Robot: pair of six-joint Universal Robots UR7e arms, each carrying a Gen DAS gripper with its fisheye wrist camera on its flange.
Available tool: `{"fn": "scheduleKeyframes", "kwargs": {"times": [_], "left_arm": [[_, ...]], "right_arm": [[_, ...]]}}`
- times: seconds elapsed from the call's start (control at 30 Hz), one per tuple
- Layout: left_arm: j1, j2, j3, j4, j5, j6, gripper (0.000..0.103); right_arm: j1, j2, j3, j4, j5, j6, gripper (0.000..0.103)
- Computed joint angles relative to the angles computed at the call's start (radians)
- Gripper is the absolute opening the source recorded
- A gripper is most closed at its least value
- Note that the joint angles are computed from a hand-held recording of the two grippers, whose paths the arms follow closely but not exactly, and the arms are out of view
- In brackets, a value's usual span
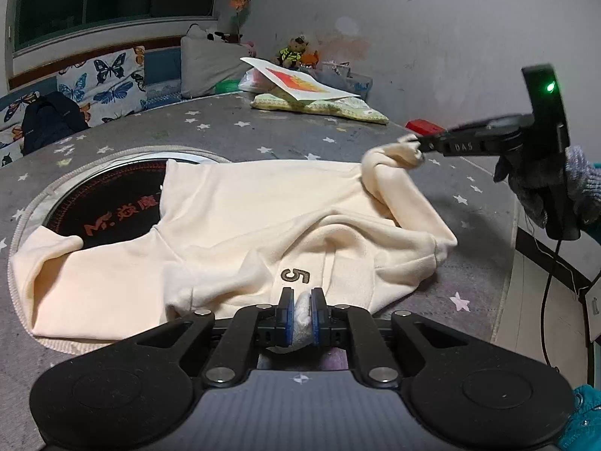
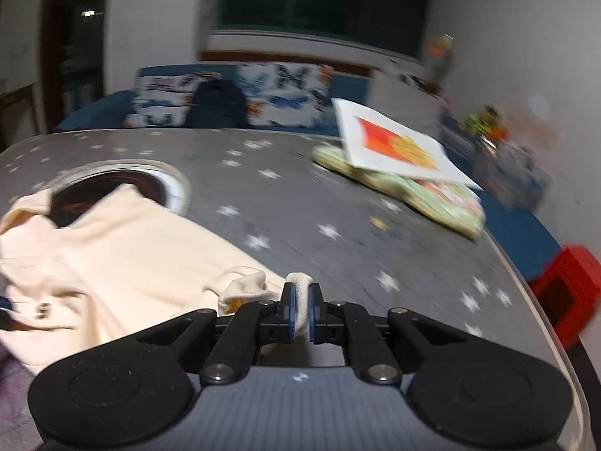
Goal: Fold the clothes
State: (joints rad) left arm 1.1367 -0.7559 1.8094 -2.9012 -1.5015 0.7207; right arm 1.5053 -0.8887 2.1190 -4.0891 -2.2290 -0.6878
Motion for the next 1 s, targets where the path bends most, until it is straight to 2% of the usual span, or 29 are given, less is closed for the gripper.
{"fn": "scheduleKeyframes", "kwargs": {"times": [0.17, 0.27, 0.33, 0.4, 0.47, 0.53, 0.63, 0.73, 0.8, 0.87, 1.0], "left_arm": [[0.005, -0.034, 0.028, 0.000, -0.024, 0.025, 0.009], [0.012, -0.061, 0.043, 0.031, -0.051, 0.043, 0.009], [0.017, -0.076, 0.052, 0.053, -0.066, 0.063, 0.009], [0.021, -0.091, 0.059, 0.075, -0.081, 0.084, 0.010], [0.025, -0.103, 0.062, 0.090, -0.095, 0.098, 0.010], [0.028, -0.112, 0.065, 0.098, -0.102, 0.109, 0.011], [0.024, -0.114, 0.072, 0.074, -0.086, 0.124, 0.014], [0.018, -0.099, 0.064, 0.070, -0.063, 0.122, 0.017], [0.012, -0.083, 0.064, 0.049, -0.039, 0.129, 0.026], [0.007, -0.068, 0.064, 0.028, -0.021, 0.137, 0.035], [0.000, -0.041, 0.059, 0.009, 0.008, 0.154, 0.034]], "right_arm": [[-0.034, -0.019, 0.020, -0.006, -0.078, 0.081, 0.006], [-0.054, -0.030, 0.030, 0.016, -0.158, 0.129, 0.008], [-0.060, -0.026, 0.033, -0.003, -0.190, 0.122, 0.014], [-0.051, -0.011, 0.025, -0.054, -0.227, 0.080, 0.018], [-0.038, -0.005, 0.030, -0.092, -0.224, 0.045, 0.022], [-0.021, -0.007, 0.050, -0.107, -0.191, 0.032, 0.023], [0.010, -0.017, 0.096, -0.078, -0.087, 0.035, 0.023], [0.037, -0.041, 0.143, 0.048, 0.068, 0.077, 0.023], [0.052, -0.053, 0.158, 0.140, 0.155, 0.088, 0.024], [0.066, -0.047, 0.159, 0.191, 0.203, 0.074, 0.024], [0.101, -0.023, 0.145, 0.282, 0.258, 0.040, 0.024]]}}
